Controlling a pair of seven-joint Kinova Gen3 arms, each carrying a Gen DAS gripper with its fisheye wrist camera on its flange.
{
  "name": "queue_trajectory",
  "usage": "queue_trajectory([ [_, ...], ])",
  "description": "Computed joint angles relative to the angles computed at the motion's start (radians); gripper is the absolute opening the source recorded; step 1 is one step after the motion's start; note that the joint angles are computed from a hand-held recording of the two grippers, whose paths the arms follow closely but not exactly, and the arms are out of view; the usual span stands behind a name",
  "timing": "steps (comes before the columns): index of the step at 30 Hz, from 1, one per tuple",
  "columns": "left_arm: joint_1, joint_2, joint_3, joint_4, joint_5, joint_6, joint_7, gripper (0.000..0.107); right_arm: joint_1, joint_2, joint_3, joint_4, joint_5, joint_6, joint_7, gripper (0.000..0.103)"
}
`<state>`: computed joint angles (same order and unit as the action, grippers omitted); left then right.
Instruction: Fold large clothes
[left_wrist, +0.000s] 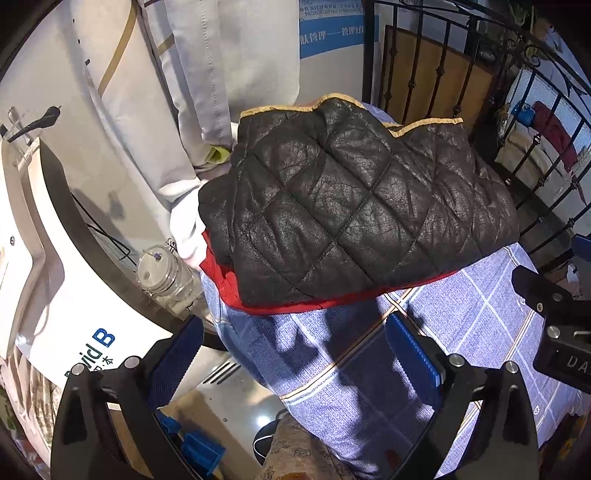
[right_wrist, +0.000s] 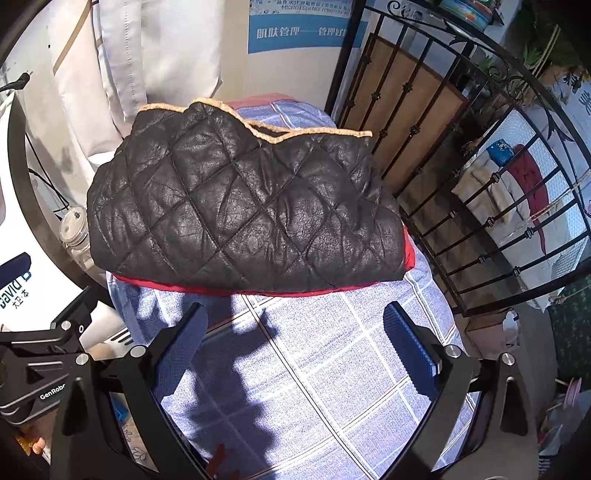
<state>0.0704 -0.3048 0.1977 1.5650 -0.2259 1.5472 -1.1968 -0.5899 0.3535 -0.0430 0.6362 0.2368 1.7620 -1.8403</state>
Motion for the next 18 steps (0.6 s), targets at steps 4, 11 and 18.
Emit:
queue_trajectory([
  [4,0.001,0.0,0.007,0.003,-0.005,0.008,-0.001,0.097,0.014,0.025,0.002,-0.024,-0.021,0.028,0.008,0.095],
  [11,0.0,0.006,0.002,-0.015,-0.01,0.009,-0.006,0.097,0.019,0.038,0.01,-0.048,-0.029,0.038,0.009,0.095],
  [18,0.005,0.009,0.007,-0.018,-0.011,0.009,-0.008,0.097,0.023,0.044,0.013,-0.057,-0.035,0.042,0.015,0.095],
])
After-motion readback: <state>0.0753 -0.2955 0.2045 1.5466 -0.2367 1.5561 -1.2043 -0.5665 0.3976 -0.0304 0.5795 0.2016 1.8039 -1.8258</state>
